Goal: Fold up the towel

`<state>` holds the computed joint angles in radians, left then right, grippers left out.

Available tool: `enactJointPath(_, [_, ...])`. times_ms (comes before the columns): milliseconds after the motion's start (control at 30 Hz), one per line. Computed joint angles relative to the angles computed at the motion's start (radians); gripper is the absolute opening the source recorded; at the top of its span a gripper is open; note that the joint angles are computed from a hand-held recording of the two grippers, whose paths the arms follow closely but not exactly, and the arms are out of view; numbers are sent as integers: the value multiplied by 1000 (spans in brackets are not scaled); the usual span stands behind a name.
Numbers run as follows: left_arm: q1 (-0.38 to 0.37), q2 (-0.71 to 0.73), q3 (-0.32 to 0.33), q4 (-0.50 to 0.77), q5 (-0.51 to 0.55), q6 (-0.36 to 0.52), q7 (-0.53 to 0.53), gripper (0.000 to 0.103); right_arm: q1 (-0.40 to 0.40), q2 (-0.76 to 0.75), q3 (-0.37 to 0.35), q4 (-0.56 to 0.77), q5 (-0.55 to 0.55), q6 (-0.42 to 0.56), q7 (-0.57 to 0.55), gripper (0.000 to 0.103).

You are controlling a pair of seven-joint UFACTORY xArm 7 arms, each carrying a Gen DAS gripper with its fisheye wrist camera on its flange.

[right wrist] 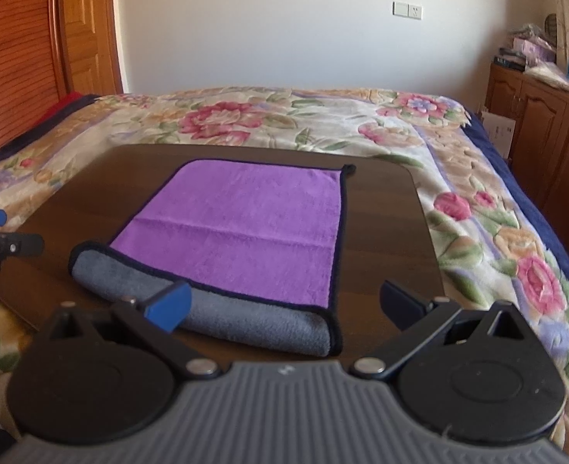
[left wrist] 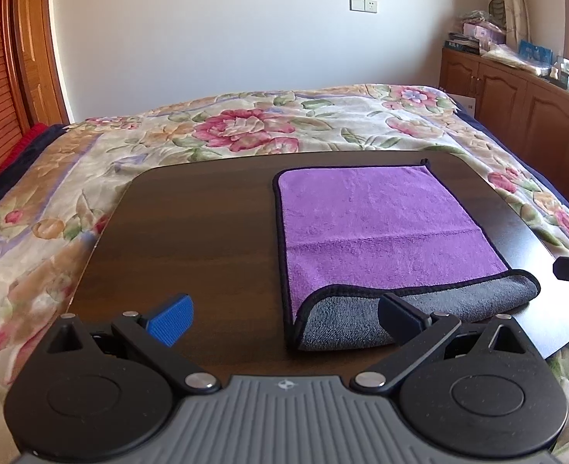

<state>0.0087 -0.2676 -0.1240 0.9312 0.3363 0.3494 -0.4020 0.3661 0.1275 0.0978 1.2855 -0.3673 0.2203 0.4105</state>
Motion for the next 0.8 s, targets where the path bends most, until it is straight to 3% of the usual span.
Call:
enactJointPath(133, [-29,28,28,17,-54,-4,66,100,-16,17,11,18,48,-2,-62,103])
enactJointPath(400, [-65,79,61,63,-167,12,178,100,-67,68,64,81,298,43,-304,103])
enactJointPath(800, [-57,138,60,106,-149,22,187,98,-73,117,54,137,385,100,-409,103])
